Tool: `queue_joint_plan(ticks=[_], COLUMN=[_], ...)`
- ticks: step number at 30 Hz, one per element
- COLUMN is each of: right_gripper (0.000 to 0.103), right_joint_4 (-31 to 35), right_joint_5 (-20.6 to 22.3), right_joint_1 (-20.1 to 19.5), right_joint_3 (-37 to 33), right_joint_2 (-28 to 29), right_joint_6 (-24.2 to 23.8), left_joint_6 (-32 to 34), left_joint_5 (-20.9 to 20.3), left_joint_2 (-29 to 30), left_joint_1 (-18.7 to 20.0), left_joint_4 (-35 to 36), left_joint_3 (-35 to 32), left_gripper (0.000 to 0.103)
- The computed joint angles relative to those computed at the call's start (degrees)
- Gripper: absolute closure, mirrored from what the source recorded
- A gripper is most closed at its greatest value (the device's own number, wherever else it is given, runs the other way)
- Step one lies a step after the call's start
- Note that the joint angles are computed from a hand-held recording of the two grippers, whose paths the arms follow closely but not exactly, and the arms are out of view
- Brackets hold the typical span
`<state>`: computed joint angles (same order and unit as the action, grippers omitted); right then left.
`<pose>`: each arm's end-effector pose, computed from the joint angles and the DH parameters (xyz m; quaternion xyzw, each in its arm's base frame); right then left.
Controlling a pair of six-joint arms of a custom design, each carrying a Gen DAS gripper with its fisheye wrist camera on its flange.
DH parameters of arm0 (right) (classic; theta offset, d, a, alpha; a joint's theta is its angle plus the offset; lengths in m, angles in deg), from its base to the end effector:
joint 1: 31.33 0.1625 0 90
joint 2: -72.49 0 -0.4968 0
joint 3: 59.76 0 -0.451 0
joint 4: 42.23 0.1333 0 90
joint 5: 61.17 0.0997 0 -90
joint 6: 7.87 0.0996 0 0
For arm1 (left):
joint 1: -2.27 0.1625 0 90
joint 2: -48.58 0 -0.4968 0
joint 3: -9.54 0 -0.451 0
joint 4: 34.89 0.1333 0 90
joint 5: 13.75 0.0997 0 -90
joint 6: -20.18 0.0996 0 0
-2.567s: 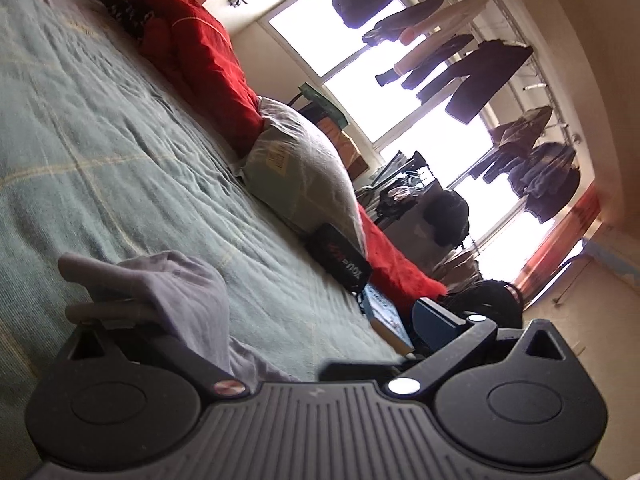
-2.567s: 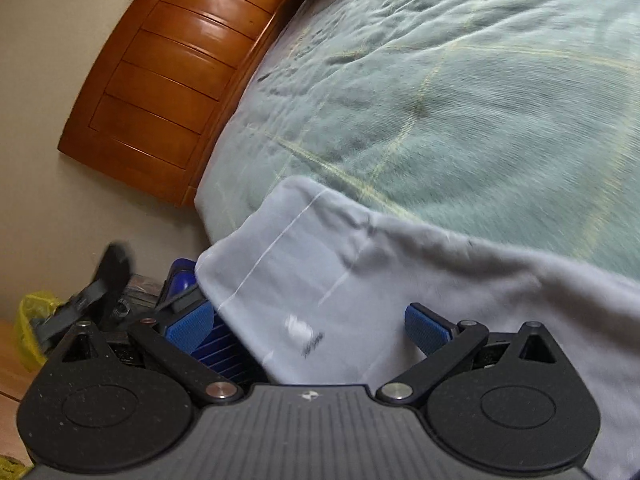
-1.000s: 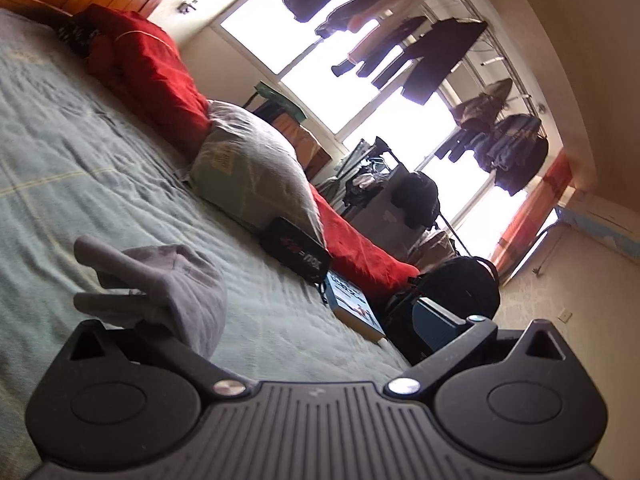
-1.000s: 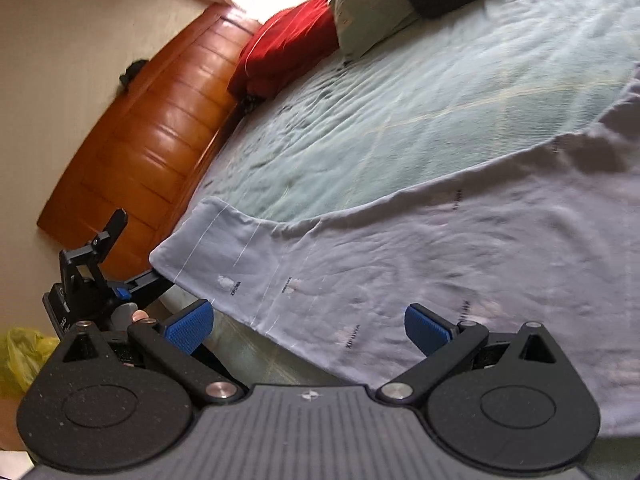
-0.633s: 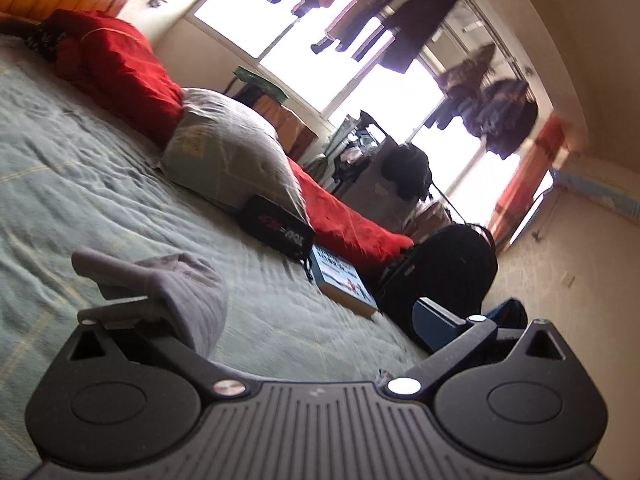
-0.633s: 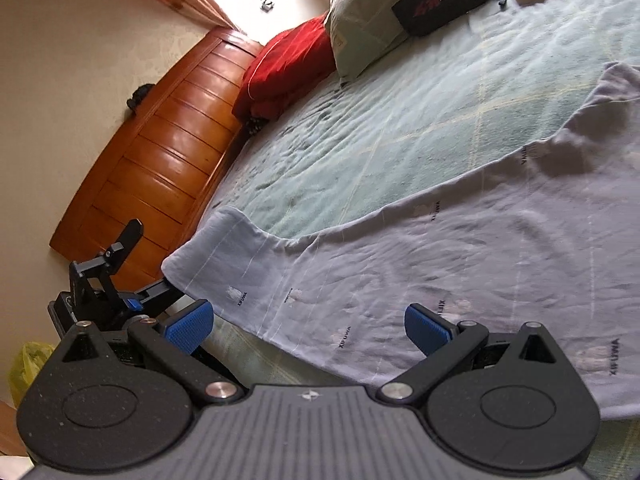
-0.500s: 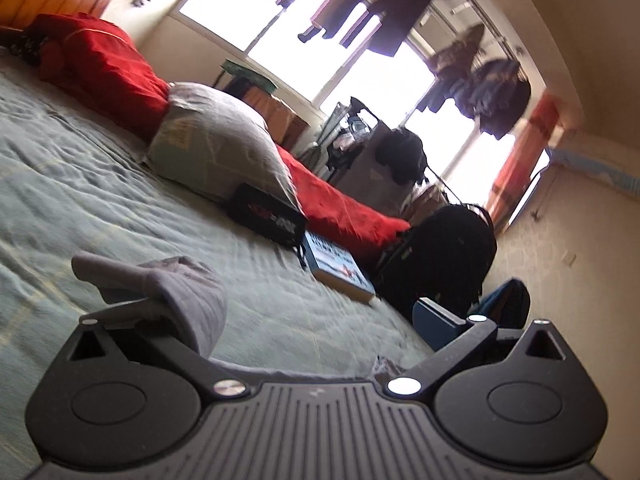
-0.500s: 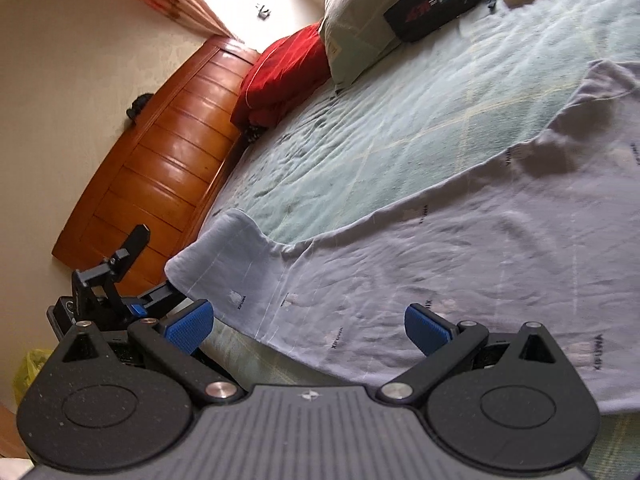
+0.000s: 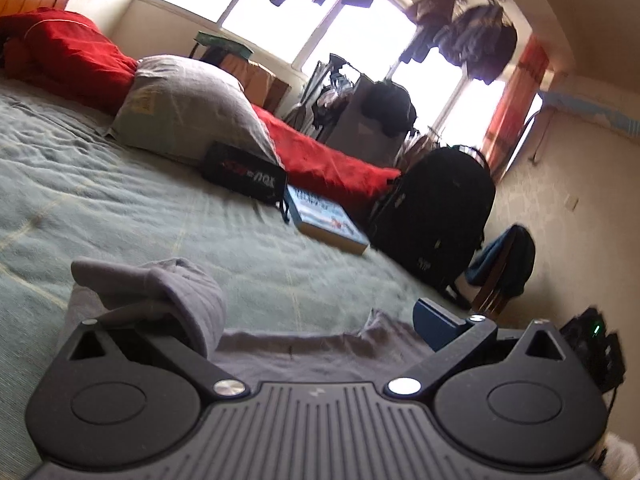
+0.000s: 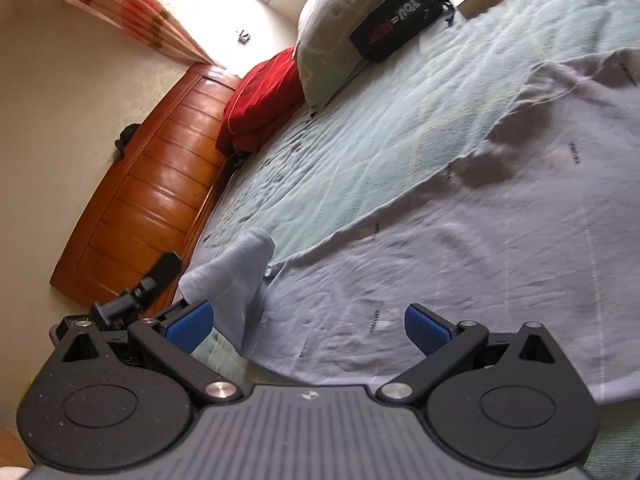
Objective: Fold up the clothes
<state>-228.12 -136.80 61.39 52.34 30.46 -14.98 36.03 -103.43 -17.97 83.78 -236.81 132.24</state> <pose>0.1889 -0.6463 0.0277 -0.1107 0.9611 -0.2262 0.1133 0.0457 -0.6007 0.2701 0.1851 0.8643 -0.4666 0.0325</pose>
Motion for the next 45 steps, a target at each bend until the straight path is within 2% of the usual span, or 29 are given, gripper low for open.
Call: queue_joint_plan(ticks=[12,17,19,21,23,26,31,37,40,43,45], right_gripper=[0.000,0.000,0.000,0.000,0.000,0.000,0.000,0.000,0.000,0.000,0.000], right_joint_4=[-3.3,-4.3,-4.4,-4.4,-4.2,-4.4,-4.7,-5.0,-5.0,-4.5,-4.0], right_joint_5=[-1.7,-1.2,-0.9,-0.8,-0.9,-0.7,-0.6,-0.1,0.4,1.0,1.1], right_joint_1=[-1.0,-1.2,-1.3,-1.3,-1.3,-1.4,-1.5,-1.8,-1.9,-2.0,-1.9], right_joint_3=[1.2,1.6,1.6,1.7,1.6,1.9,2.0,2.3,2.4,2.2,1.9], right_joint_2=[-0.6,-0.9,-0.9,-0.9,-0.8,-0.9,-1.0,-1.3,-1.4,-1.2,-1.0], right_joint_6=[2.4,2.5,2.5,2.4,2.4,2.4,2.5,2.7,2.5,2.5,2.6], left_joint_6=[4.6,3.8,3.6,3.6,4.0,8.2,18.0,16.6,16.8,15.1,11.9], left_joint_5=[7.1,4.5,5.1,8.2,8.8,8.7,11.5,11.0,12.5,14.8,13.1], left_joint_2=[3.8,0.8,0.6,0.9,1.2,1.3,1.9,-1.3,-3.5,-4.1,-3.7], left_joint_1=[-0.5,-0.4,-0.6,-1.3,-1.8,-2.9,-5.1,-4.9,-4.1,-2.5,-0.5], left_joint_4=[5.6,12.2,11.9,9.9,9.0,9.8,13.7,15.4,15.3,16.7,21.2], left_joint_3=[0.4,0.2,-0.1,0.1,0.2,0.3,0.7,1.5,0.6,-2.8,-6.3], left_gripper=[0.001,0.001,0.001,0.001,0.001,0.001,0.001,0.001,0.001,0.001,0.001])
